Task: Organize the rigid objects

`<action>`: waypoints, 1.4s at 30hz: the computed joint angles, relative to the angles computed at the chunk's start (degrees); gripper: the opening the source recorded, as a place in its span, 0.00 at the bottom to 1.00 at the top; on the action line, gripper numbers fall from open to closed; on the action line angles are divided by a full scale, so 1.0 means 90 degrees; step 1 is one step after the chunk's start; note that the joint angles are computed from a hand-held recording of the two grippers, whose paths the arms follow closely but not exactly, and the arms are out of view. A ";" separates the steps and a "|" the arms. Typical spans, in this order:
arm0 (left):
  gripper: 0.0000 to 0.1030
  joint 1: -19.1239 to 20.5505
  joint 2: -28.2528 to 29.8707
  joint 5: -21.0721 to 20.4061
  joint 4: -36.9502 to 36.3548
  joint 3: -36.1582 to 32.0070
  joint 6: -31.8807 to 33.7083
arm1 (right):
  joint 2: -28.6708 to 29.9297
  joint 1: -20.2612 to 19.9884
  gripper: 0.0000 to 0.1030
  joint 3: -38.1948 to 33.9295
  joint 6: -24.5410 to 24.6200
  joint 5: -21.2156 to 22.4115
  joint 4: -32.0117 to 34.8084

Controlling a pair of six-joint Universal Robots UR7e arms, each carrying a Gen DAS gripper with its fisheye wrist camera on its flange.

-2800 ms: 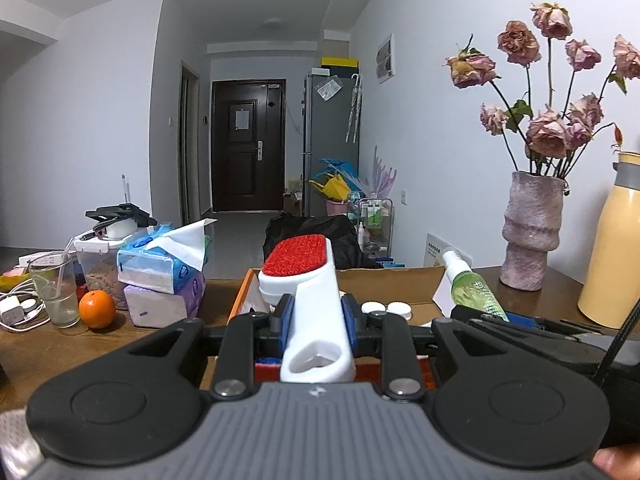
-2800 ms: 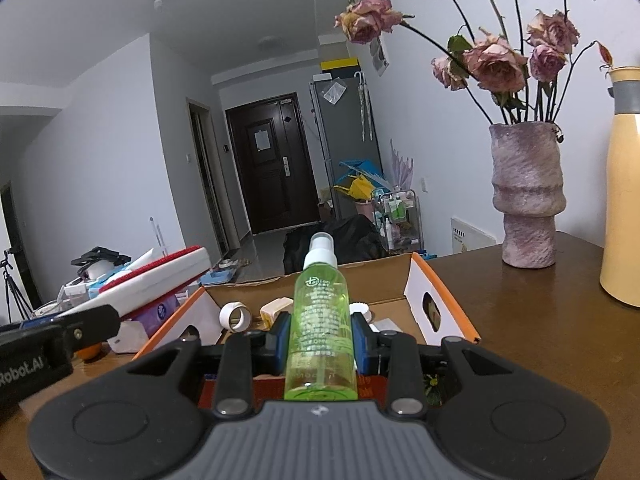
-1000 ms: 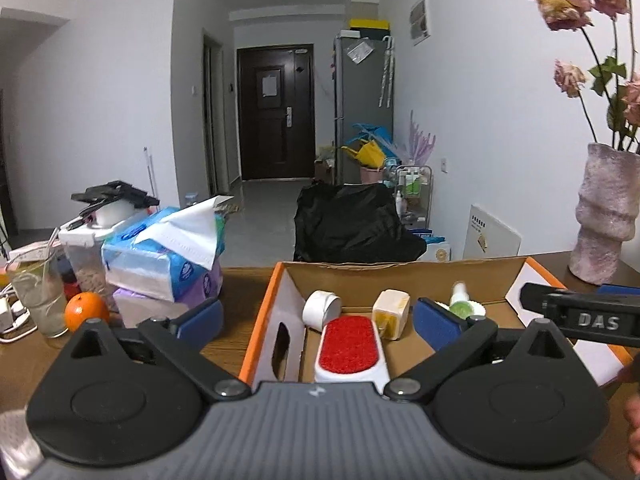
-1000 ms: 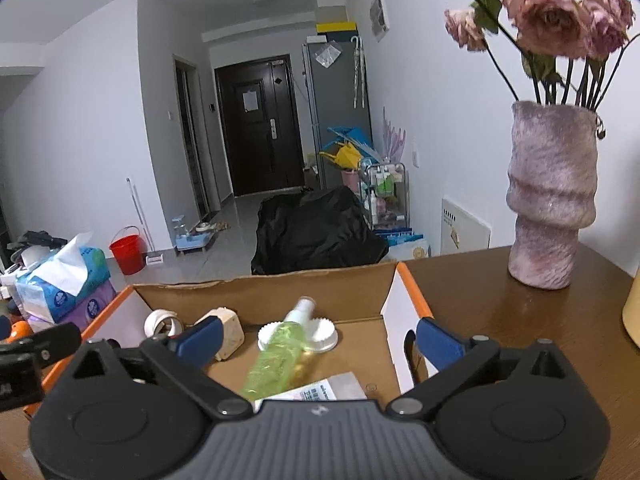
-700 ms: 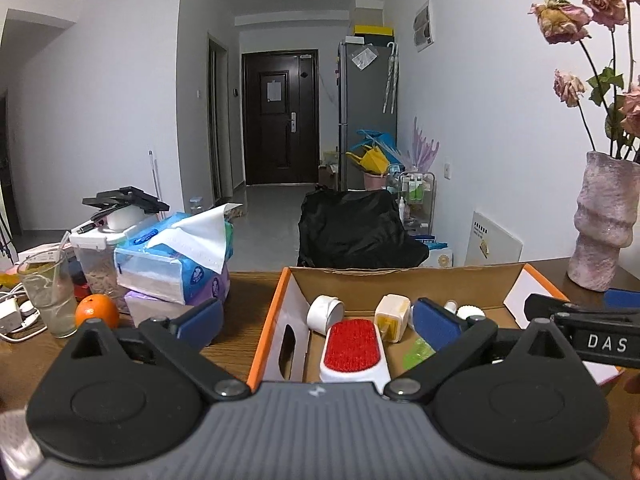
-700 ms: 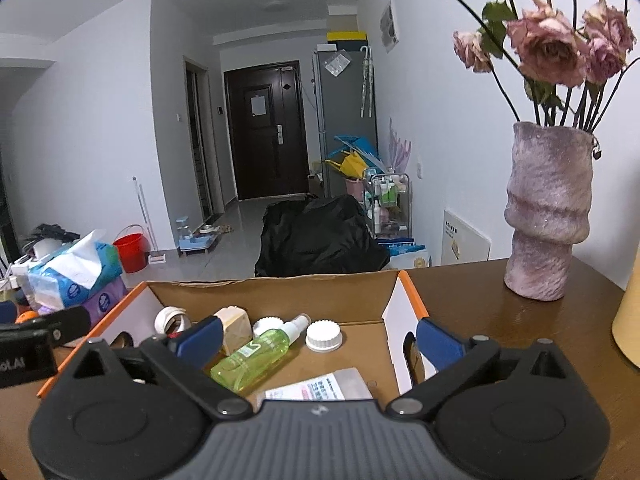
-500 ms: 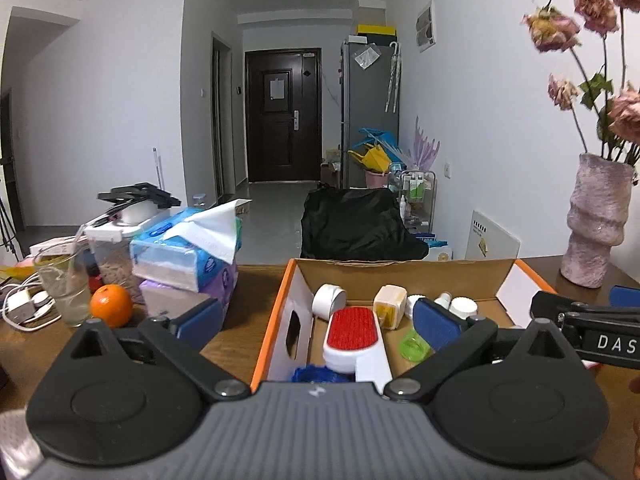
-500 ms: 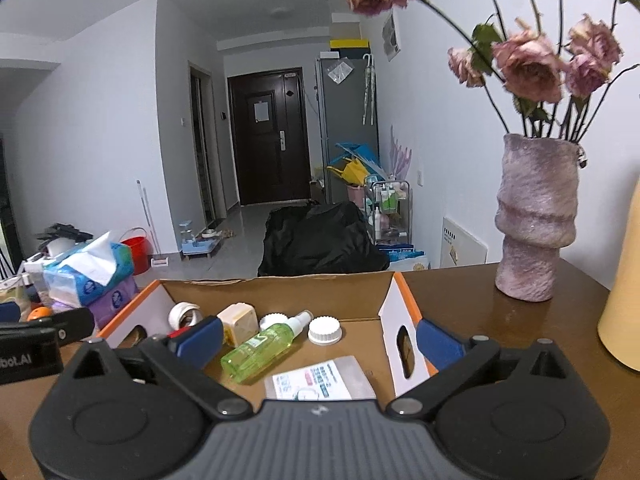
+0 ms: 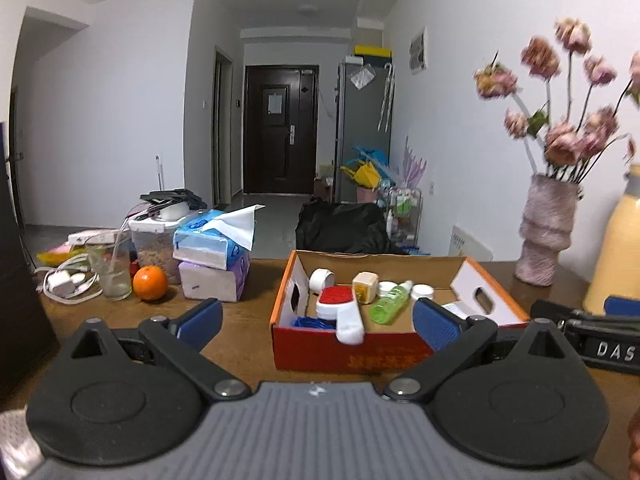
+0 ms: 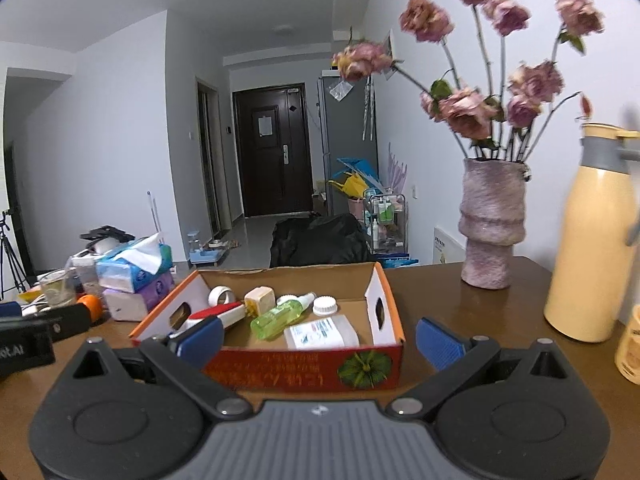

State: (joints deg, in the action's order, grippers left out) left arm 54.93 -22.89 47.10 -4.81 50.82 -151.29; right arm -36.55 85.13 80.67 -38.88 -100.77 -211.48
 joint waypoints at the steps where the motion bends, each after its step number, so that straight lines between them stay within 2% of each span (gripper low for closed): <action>1: 1.00 -0.0064 -0.0186 -0.0052 -0.0192 0.0381 -0.0070 | -0.0134 0.0001 1.00 0.0294 -0.0020 -0.0003 -0.0176; 9: 1.00 -0.0610 -0.1491 -0.0371 -0.1586 0.3106 -0.0143 | -0.0962 -0.0003 1.00 0.2562 -0.0317 0.0090 -0.1764; 12: 1.00 -0.0795 -0.1817 -0.0564 -0.1910 0.3868 -0.0365 | -0.1148 -0.0042 1.00 0.3261 -0.0440 0.0154 -0.2248; 16: 1.00 -0.1010 -0.2028 -0.0840 -0.2112 0.4519 -0.0496 | -0.1257 -0.0083 1.00 0.3919 -0.0524 0.0233 -0.2781; 26: 1.00 -0.1308 -0.2334 -0.1203 -0.2378 0.5286 -0.0662 | -0.1387 -0.0113 1.00 0.4655 -0.0501 0.0342 -0.3427; 42: 1.00 -0.1380 -0.2444 -0.1266 -0.2535 0.5448 -0.0616 | -0.1438 -0.0082 1.00 0.4730 -0.0493 0.0332 -0.3490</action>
State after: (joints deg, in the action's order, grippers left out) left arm 42.52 -44.89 35.71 -27.63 99.85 -156.83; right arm -49.49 84.39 123.24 -43.32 -97.78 -242.89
